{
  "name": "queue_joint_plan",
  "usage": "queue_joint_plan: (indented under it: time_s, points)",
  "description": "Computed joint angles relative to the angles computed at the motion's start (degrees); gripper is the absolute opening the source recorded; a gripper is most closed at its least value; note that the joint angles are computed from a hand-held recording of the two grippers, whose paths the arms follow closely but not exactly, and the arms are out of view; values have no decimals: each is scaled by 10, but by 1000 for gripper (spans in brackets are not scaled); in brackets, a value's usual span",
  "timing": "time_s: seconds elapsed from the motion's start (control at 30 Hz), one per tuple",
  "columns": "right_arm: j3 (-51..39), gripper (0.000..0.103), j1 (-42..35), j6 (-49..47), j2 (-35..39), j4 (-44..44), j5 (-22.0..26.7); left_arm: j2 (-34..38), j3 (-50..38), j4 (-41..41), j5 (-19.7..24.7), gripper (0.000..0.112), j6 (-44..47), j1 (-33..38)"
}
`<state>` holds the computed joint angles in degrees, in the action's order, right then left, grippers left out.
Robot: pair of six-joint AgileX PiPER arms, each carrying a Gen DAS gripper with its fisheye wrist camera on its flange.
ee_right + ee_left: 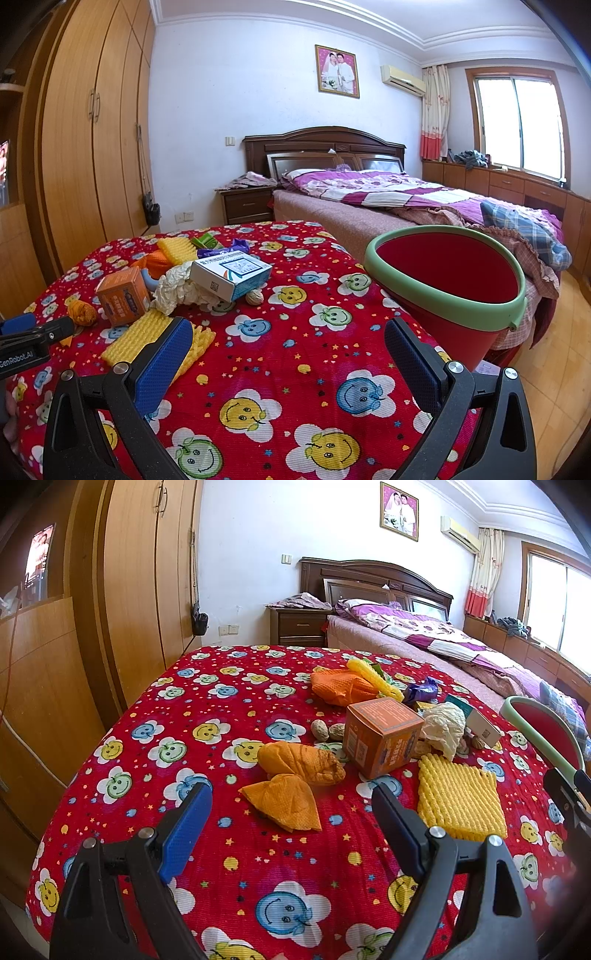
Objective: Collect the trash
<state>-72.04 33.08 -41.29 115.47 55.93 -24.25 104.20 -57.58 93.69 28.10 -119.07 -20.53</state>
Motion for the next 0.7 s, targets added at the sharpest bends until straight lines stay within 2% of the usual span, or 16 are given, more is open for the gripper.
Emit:
queue_joint_plan:
  time_s: [0.7]
  points:
    - [-1,103,-1,-6,-1,4,2,0,0,-2,-1,88,1,0]
